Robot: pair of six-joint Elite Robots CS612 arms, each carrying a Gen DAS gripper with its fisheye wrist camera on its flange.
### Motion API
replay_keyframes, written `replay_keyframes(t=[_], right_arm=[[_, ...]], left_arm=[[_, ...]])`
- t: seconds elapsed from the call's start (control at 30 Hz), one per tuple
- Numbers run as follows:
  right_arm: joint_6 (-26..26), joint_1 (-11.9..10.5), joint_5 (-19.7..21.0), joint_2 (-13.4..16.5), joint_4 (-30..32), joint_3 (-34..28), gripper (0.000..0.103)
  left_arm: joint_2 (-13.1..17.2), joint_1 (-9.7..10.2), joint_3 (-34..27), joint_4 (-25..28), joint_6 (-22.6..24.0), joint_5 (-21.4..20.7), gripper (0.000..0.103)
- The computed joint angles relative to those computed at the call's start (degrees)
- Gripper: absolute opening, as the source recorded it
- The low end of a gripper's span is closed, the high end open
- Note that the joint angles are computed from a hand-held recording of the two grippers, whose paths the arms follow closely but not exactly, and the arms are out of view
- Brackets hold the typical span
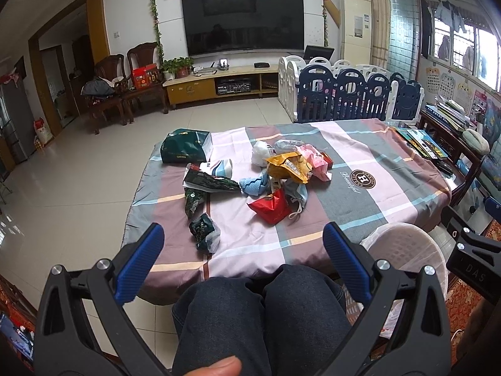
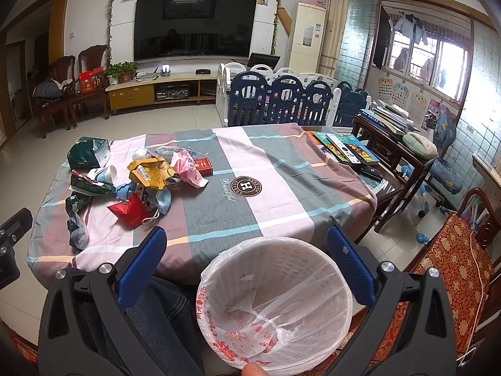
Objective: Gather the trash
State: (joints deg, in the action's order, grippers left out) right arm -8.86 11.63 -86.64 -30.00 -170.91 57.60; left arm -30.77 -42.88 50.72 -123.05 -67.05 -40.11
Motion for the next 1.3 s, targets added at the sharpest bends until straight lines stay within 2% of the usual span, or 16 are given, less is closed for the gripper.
replay_keyframes(t=[0.73, 1.13, 1.23, 1.3], right_arm=[[0.1, 0.1, 0.1, 0.1, -0.1, 0.2, 0.1], [0.6, 0.1, 0.5, 0.9, 0.9, -0.9, 0.1], [0.0, 0.0, 2.2, 1.3, 2.5, -1.9, 0.1], [-1.1, 0.2, 2.8, 1.9, 3.1, -2.7, 0.1]], left_arm=[[0.0, 0.22, 0.1, 0.3, -0.3, -1.1, 0.1], [0.9, 0.94, -0.7, 1.0, -0.4, -3.4, 0.1], [1.0, 1.55, 0.0, 2.3, -3.4, -3.2, 0.101], [0.2, 2.75, 2.0, 2.4, -7.4, -6.2, 0.1]])
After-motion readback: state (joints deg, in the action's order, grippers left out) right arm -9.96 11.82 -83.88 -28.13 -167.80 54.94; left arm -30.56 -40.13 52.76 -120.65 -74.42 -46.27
